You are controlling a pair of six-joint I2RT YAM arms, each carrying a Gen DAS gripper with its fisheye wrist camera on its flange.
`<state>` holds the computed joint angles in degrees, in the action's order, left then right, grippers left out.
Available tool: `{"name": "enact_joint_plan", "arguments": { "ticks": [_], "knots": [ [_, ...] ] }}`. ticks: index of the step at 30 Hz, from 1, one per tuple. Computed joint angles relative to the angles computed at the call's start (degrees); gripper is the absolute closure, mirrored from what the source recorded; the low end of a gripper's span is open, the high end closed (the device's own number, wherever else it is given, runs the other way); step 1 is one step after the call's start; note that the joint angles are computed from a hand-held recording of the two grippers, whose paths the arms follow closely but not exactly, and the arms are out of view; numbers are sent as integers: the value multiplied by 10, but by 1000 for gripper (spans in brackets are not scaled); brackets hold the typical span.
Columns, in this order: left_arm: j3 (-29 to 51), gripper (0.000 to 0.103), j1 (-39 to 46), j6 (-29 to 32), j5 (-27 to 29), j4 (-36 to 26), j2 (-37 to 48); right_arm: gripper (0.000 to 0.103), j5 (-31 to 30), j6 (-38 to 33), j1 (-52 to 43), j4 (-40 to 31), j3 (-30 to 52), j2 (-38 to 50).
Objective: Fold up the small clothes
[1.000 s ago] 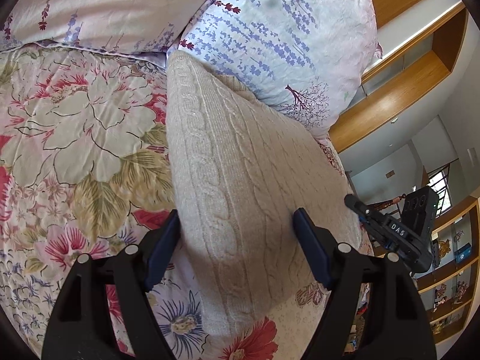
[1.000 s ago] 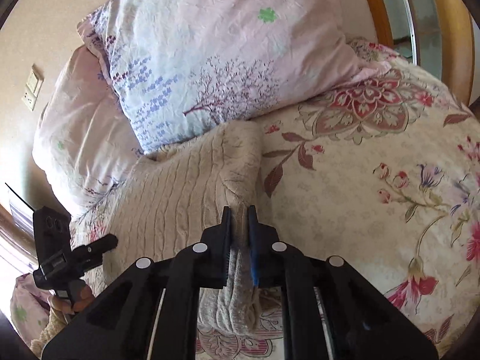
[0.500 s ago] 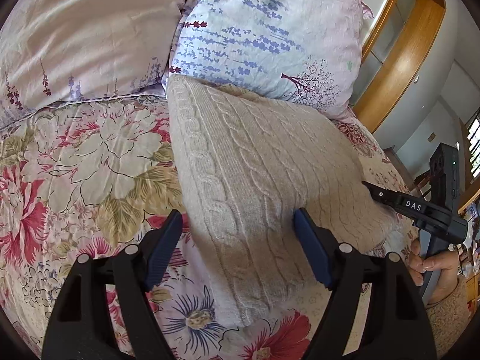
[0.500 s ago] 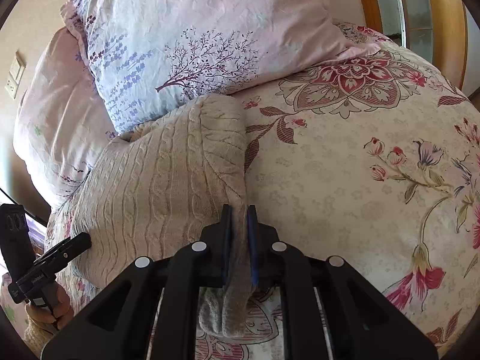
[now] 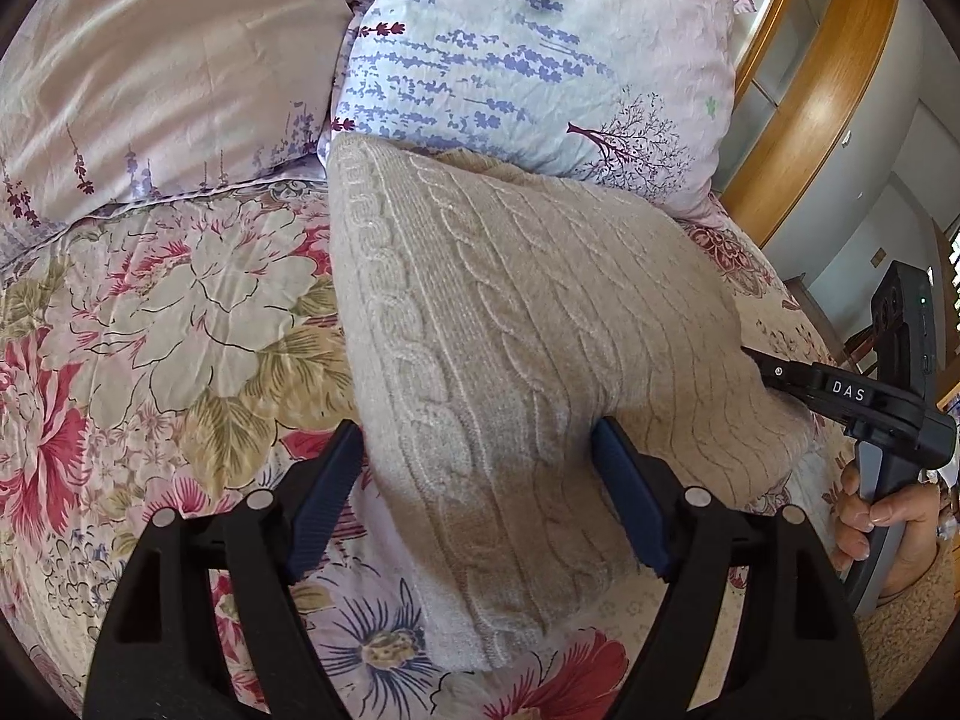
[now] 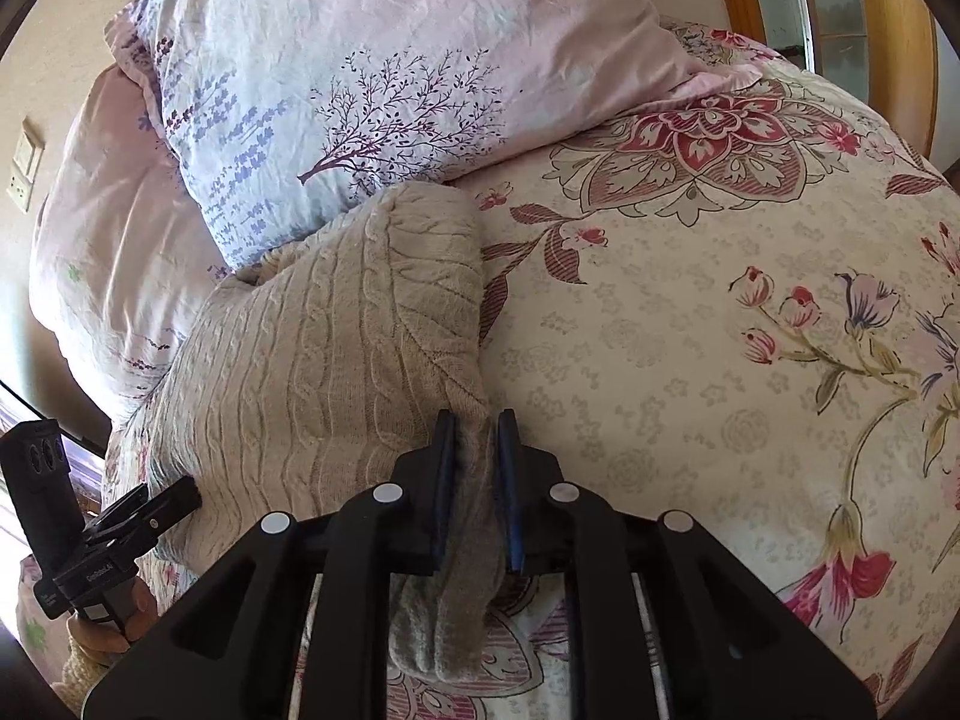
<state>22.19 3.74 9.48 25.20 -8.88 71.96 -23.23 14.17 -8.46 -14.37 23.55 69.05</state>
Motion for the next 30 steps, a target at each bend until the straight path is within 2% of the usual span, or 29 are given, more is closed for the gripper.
{"name": "enact_joint_plan", "arguments": {
  "ticks": [3, 9, 13, 14, 15, 19, 21, 24, 28, 30],
  "knots": [
    [-2, 24, -9, 0, -14, 0, -5, 86, 10, -5, 7, -12, 8, 4],
    [-22, 23, -58, -14, -79, 35, -23, 86, 77, 7, 55, 6, -11, -20],
    [-22, 22, -60, -16, -84, 43, -15, 86, 96, 7, 66, 7, -7, -15],
    [-17, 21, -51, -13, -73, 33, -13, 85, 90, 4, 61, 1, -2, -12],
    [-9, 21, -34, -6, -53, 17, -10, 78, 81, -2, 50, -9, 3, -10],
    [31, 21, 58, 24, 63, -43, 21, 41, 27, -18, -21, -49, 28, -13],
    [49, 20, 90, 24, 96, -53, 42, 39, -23, -22, -66, -51, 35, -6],
    [90, 19, 122, 18, 140, -79, 95, 31, -89, -21, -118, -56, 53, 27],
    [154, 18, 137, 1, 201, -129, 188, 28, -147, -10, -133, -46, 76, 72],
    [175, 18, 132, -22, 208, -133, 221, 28, -168, 2, -129, -36, 86, 97]
  ]
}}
